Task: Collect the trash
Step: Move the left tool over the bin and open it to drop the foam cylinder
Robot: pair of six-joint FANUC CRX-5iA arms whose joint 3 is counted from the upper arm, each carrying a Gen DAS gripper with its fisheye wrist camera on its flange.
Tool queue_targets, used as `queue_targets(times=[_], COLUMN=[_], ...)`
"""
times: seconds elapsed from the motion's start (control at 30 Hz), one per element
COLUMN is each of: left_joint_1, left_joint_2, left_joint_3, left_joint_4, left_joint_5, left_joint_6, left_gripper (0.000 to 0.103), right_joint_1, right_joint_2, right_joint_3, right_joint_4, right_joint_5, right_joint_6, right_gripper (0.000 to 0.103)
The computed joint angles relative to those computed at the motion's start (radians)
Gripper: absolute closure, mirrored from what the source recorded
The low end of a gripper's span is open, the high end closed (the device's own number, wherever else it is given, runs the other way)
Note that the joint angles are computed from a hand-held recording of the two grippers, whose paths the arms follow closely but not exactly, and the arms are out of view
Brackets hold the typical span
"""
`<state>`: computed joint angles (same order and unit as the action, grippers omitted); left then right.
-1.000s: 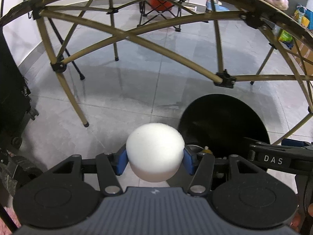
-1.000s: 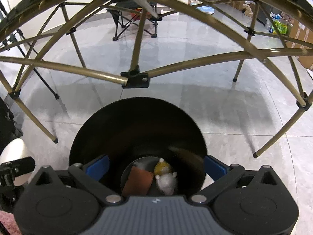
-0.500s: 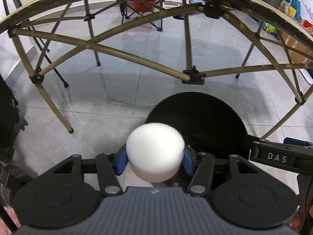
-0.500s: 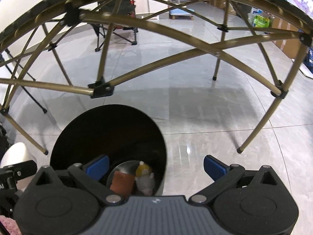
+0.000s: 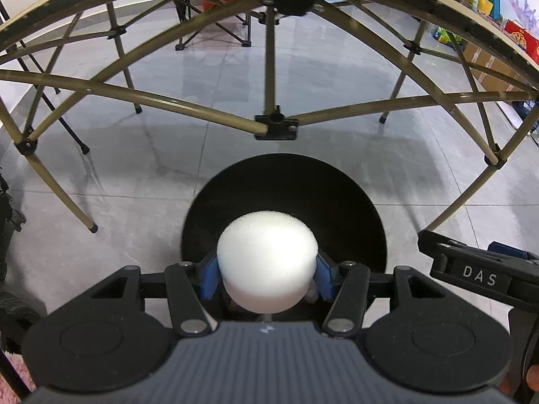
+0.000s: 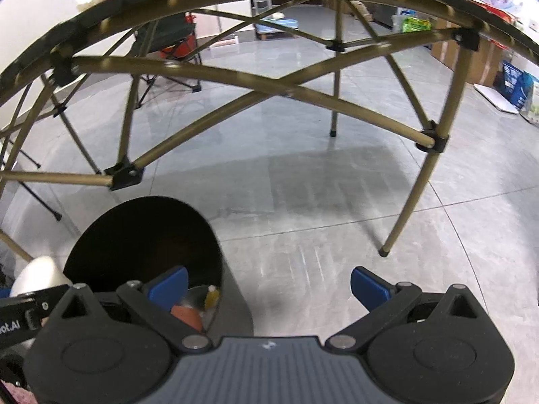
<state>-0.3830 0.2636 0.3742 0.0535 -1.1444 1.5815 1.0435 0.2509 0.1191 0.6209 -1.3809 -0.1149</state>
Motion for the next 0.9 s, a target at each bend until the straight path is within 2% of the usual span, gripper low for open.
queue_targets(times=[0.7, 0.77, 0.83, 0.9], left_joint_1=[-0.062, -0.064, -0.066, -0.069], left_joint_2=[0.1, 0.1, 0.098, 0.096], left_joint_3=[0.112, 0.113, 0.114, 0.116], left_joint_4=[-0.053, -0.056, -0.066, -0.074], left_joint_5=[-0.083, -0.082, -0.081, -0.083], left_joint_6=[0.072, 0.075, 0.086, 0.093], left_gripper=[0.044, 0.035, 0.013, 0.0], right_joint_1=[0.008, 0.008, 0.009, 0.01], right_joint_2=[-0.094, -0.1, -0.103, -0.105], right_joint_3=[-0.119, -0.126, -0.127, -0.13], right_joint_4=[-0.003, -0.004, -0.006, -0.005], right_joint_5=[-0.032, -0.027, -0.026, -0.025], right_joint_6=[-0.147, -0.154, -0.159, -0.161], right_gripper=[0.0, 0.0, 0.0, 0.0])
